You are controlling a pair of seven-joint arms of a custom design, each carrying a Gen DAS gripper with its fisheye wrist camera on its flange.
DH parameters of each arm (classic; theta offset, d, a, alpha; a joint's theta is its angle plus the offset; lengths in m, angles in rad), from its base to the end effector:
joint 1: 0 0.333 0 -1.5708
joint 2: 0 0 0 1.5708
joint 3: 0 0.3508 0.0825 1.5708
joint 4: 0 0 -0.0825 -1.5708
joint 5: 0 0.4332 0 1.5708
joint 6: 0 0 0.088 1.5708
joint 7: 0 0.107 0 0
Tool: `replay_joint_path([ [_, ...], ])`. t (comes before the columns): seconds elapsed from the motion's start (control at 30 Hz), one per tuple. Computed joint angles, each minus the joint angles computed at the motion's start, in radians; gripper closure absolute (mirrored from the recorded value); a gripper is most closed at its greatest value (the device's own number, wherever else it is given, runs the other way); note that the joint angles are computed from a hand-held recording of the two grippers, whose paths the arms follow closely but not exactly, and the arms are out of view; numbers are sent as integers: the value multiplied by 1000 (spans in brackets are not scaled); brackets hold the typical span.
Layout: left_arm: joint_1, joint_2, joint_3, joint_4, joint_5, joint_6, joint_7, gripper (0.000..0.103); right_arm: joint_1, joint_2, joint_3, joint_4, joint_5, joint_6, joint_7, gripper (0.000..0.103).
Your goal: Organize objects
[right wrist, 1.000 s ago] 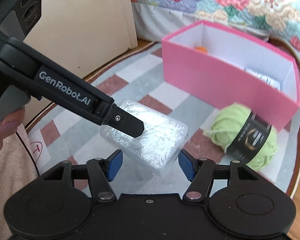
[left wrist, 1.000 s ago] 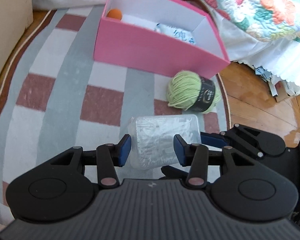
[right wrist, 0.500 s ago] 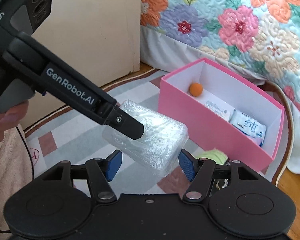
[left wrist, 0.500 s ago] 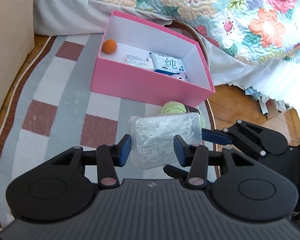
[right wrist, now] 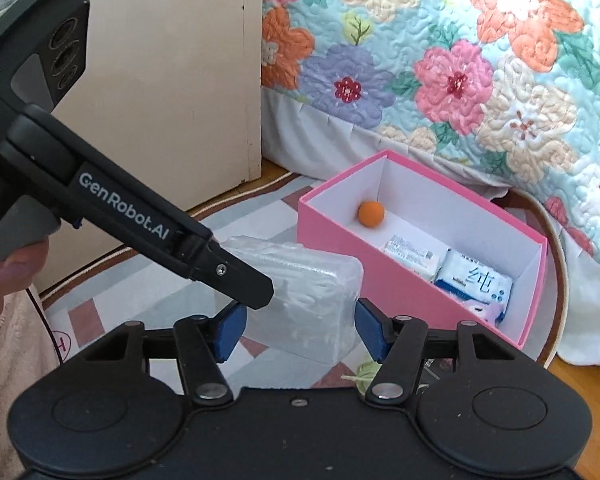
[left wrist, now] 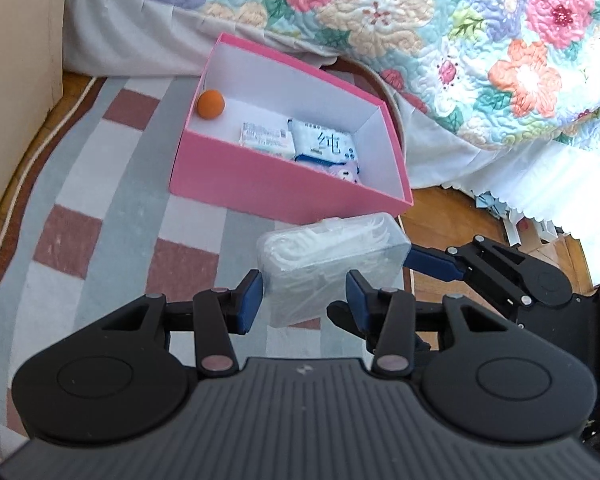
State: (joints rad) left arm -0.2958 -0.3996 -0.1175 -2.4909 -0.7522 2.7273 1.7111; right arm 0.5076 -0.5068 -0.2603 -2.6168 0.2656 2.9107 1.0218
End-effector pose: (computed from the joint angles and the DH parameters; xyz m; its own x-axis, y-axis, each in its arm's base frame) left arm 0.4540 -0.1746 0.5016 -0.1050 -0.8621 0.4957 -0.8603 -0.1713 -0.4802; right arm 0.4483 0.0890 0.5050 0.4990 -0.8655 0.0429 -0.5798 -0.3703 -0.7257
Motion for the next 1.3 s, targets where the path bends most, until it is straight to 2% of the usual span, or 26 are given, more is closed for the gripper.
replay_joint_path([
  [0.17, 22, -1, -20, 18, 50, 19, -48, 60, 1, 0, -5, 10, 5, 12, 0, 49],
  [0.37, 30, 14, -25, 55, 104, 33, -82, 58, 10, 17, -18, 36, 15, 46, 26, 52],
  [0.57, 29, 56, -13, 114, 115, 40, -65, 58, -9, 45, -13, 86, -2, 39, 46, 56],
  [0.73, 35, 107, -4, 182, 100, 14, -46, 58, 35, 72, -70, 138, 84, 36, 23, 61],
  [0.83, 57, 151, -22, 234, 122, -15, -83, 59, 56, 97, -101, 174, 148, 28, -5, 62],
  [0.9, 68, 184, -38, 263, 145, -3, -109, 59, 58, 126, -111, 203, 187, 22, -33, 62],
  [1.03, 88, 266, -55, 332, 192, -7, -164, 59, 41, 208, -119, 280, 283, -14, -75, 64],
  [1.2, 108, 402, -70, 457, 297, -51, -219, 60, -44, 321, -71, 367, 287, -79, -62, 64],
  [1.3, 110, 472, -76, 522, 361, -91, -262, 60, -90, 380, -40, 395, 299, -78, -44, 64],
])
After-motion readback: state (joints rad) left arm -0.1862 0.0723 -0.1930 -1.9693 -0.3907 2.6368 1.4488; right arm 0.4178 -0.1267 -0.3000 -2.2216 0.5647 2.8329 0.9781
